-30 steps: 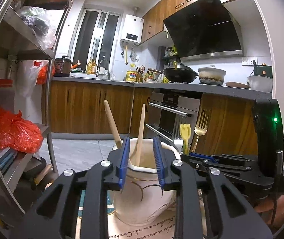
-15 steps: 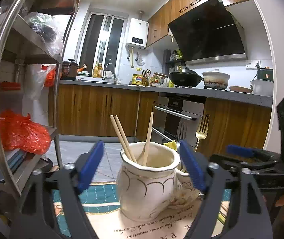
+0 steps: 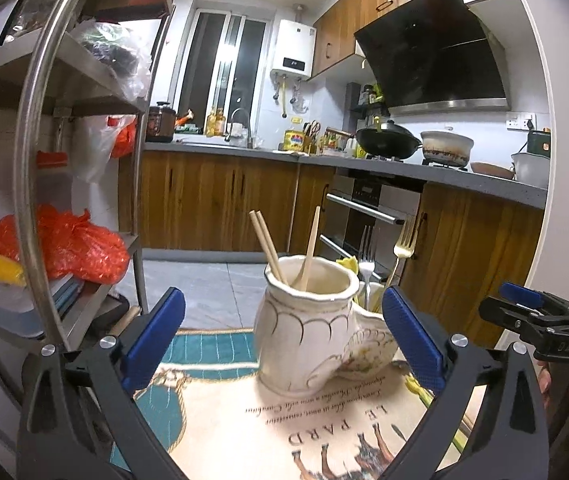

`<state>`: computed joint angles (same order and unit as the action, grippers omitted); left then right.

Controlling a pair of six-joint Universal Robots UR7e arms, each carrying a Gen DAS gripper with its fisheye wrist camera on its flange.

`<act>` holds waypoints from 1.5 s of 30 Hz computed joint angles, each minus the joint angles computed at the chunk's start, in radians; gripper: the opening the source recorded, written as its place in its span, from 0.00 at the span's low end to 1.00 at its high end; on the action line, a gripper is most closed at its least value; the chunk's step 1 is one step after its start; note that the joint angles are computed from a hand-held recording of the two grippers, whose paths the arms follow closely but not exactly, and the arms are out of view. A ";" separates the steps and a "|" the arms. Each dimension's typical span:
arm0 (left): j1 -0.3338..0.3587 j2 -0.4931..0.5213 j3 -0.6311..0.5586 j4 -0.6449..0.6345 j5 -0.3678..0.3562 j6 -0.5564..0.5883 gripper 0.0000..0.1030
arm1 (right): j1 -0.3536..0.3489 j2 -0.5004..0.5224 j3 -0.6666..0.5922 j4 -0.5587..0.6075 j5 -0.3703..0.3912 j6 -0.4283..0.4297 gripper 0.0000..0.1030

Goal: Organize utensils
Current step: 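Move both tools back down toward the utensils on the cloth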

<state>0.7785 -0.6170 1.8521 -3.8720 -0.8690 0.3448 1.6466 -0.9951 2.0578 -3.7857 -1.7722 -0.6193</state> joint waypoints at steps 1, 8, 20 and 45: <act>-0.004 -0.006 0.010 0.007 0.009 -0.009 0.94 | -0.003 -0.006 0.007 0.001 -0.007 0.001 0.95; -0.022 -0.032 0.087 0.059 0.049 -0.065 0.94 | -0.018 -0.026 0.044 0.042 -0.094 -0.005 0.95; -0.014 -0.022 0.137 0.149 0.056 -0.129 0.94 | -0.010 0.031 0.052 0.131 -0.221 -0.014 0.95; 0.023 -0.032 0.152 0.155 -0.023 -0.158 0.94 | 0.018 0.070 -0.025 0.356 -0.311 0.126 0.31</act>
